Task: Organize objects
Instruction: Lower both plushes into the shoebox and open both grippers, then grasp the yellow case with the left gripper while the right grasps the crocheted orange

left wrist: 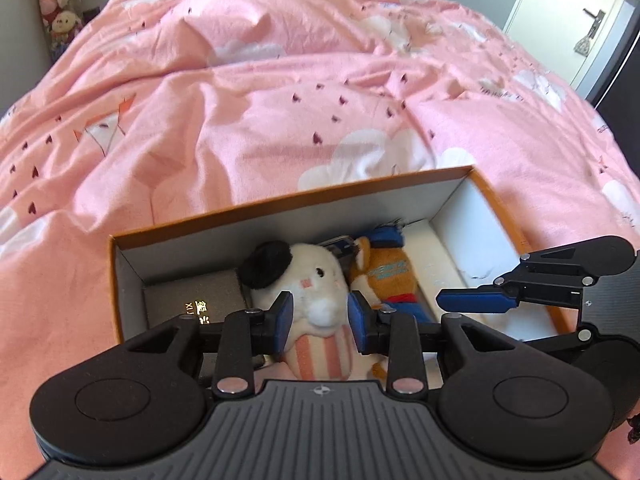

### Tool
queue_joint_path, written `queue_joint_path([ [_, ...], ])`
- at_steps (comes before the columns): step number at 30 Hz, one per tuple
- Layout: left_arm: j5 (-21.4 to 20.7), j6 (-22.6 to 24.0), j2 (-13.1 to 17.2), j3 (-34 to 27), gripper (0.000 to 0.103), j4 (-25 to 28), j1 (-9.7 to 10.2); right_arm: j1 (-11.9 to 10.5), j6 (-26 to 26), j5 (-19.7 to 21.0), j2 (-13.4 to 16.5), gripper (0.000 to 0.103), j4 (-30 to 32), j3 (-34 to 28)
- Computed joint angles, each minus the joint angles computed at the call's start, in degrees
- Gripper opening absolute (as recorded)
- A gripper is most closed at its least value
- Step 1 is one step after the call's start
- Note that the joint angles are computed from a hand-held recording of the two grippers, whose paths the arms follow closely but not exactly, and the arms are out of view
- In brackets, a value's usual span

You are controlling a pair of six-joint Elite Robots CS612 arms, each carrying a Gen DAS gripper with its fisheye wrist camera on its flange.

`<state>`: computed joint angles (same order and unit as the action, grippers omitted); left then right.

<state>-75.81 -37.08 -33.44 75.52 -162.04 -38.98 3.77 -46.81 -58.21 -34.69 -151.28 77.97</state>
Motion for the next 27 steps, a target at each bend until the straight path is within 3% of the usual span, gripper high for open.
queue_joint_path([
  [3, 3.4, 0.6, -2.2, 2.6, 0.037, -1.3, -1.48, -1.1, 0.8, 3.1, -1.9, 0.035, -2.5, 3.1],
  [7, 8.4, 2.3, -5.3, 6.6, 0.037, -2.1, -4.07, -2.8, 3.4, 7.8, -4.8, 0.036, -10.7, 9.2],
  [10, 6.8, 2.6, -7.1, 9.9, 0.037, -4.4, -5.39, -4.2, 4.5, 10.6, -6.6, 0.037, -14.9, 13.5],
  [15, 5.1, -2.3, -8.9, 14.6, 0.037, -7.2, -7.14, -6.1, 4.7, 13.2, -8.9, 0.037, -22.6, 20.5],
  [21, 5.9, -1.6, -9.3, 17.4, 0.039, -4.9, -9.26, -6.9, 1.5, 10.6, -10.5, 0.036, -20.5, 25.3],
  [24, 3.9, -2.2, -8.8, 17.7, 0.042, -2.4, -9.67, -6.6, -0.6, 7.0, -10.5, 0.036, -21.0, 26.6],
  [27, 2.9, -0.2, -7.8, 17.8, 0.063, -1.7, -10.07, -6.2, -2.4, 4.4, -10.2, 0.036, -20.8, 27.1],
])
